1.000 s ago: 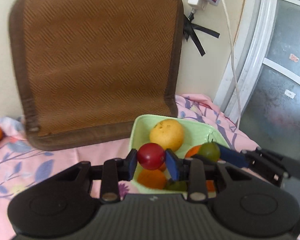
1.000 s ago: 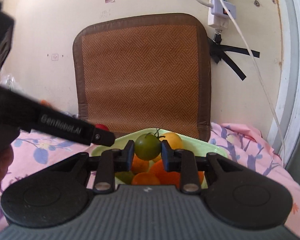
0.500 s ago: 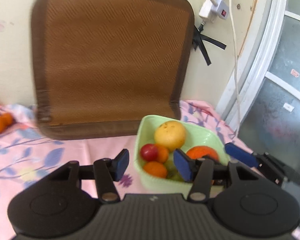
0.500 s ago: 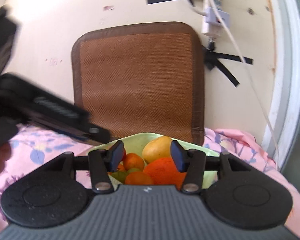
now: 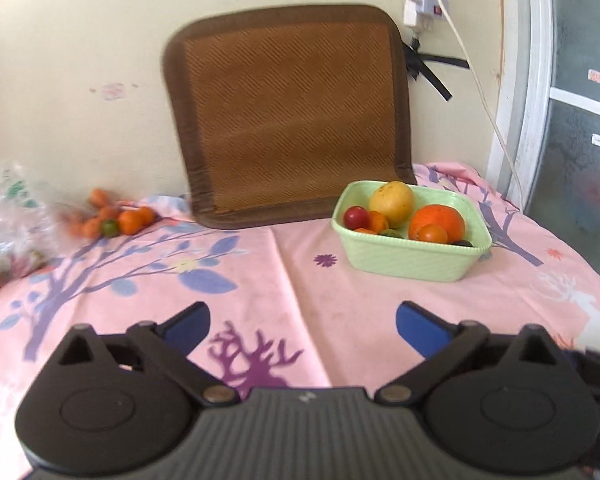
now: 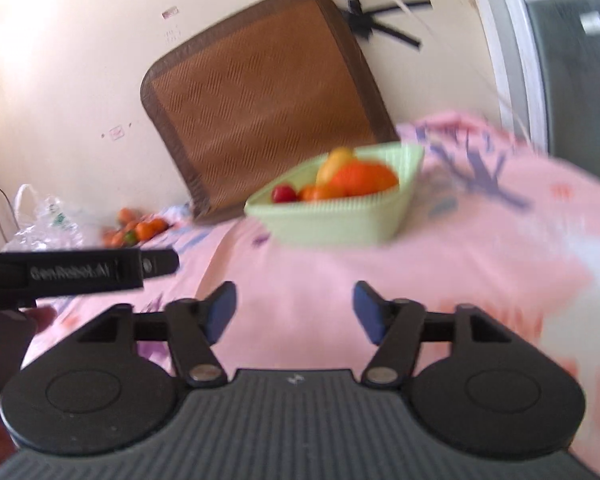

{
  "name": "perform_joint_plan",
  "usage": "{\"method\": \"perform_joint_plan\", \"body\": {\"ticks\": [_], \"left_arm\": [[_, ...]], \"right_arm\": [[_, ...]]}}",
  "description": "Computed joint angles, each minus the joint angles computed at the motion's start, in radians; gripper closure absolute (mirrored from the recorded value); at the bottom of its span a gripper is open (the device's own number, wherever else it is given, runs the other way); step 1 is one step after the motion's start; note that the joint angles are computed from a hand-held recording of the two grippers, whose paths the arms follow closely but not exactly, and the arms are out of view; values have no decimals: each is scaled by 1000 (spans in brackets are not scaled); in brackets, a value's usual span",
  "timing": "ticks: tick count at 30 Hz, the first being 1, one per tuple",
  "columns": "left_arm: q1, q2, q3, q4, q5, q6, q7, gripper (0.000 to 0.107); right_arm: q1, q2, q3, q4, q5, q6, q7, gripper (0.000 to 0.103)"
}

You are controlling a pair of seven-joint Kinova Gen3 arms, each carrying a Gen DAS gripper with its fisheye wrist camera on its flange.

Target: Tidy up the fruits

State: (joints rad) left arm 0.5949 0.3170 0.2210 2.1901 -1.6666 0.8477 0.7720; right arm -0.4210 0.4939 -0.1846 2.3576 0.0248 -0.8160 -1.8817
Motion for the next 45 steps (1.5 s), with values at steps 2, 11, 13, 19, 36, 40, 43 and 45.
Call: {"method": "perform_joint_plan", "body": {"ticks": [2,11,13,19,36,40,43,45], "left_arm": [[29,-9,10,19,26,41,8,5],[113,-8,27,46,136,128,10,5],[136,4,26,43,155,163,13,5],[162,-4,27,60,158,178,62,5],[160,63,1,7,195,207,18,5],[182,115,-19,-37,242,243,-38,5],[178,115,-31,-36,241,211,-37,5],[175,116,-36,-42,252,199,-51,5]], "right_arm": [[-22,-12,-2,22,-36,0,0,30],[-75,-33,-11,86,-79,-37,-6,24],[-76,-33,-14,92,-76,-38,-12,24],[-85,-43,-9,112,-90,-50,-14,24],[-193,28,27,162,-309,-285,51,24],[-176,38,26,149,-293,-268,45,24],[-184,54,27,147,-302,-282,56,24],[-171,58,24,142,-282,-276,47,24]]}}
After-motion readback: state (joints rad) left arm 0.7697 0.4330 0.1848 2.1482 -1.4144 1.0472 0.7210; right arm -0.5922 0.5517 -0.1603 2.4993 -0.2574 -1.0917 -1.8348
